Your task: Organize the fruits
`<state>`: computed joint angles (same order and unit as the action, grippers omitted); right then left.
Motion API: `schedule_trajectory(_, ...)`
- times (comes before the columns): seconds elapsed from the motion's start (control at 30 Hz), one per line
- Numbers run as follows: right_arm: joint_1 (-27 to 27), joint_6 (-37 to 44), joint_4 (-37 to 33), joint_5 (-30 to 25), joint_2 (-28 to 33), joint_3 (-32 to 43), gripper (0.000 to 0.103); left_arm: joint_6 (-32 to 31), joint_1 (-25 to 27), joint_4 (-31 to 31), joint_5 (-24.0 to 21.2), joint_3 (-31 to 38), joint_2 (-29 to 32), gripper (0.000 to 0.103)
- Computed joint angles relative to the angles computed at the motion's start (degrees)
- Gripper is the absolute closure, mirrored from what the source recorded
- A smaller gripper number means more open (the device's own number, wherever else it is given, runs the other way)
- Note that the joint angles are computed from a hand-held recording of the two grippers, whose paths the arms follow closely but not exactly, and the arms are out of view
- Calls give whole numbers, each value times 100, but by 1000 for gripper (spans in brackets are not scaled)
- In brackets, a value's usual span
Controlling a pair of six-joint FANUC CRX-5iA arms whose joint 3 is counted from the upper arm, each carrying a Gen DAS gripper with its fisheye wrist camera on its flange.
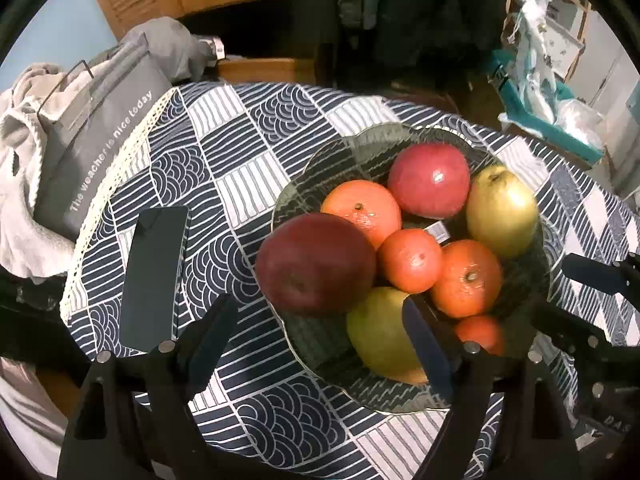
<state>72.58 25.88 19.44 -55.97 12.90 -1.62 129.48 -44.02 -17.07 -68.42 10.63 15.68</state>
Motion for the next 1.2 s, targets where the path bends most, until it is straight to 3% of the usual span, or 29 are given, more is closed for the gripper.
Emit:
schedule_trajectory(0.23, 99, -404, 462, -246, -195, -98, 46, 8, -110, -80, 7, 46, -139, 17)
schedule_trajectory(0.33, 189, -615, 780, -427, -303, -156, 39, 46, -150, -106, 70, 37, -243, 17)
schedule_trajectory(0.73, 499, -1288, 1736, -1209, -649, -307, 31, 216, -438, -360, 321, 279, -520, 17)
schedule_trajectory(1.2, 797, -2153, 2577, -1882, -1301, -766, 26, 410, -1052, -1167, 253, 862, -604, 16)
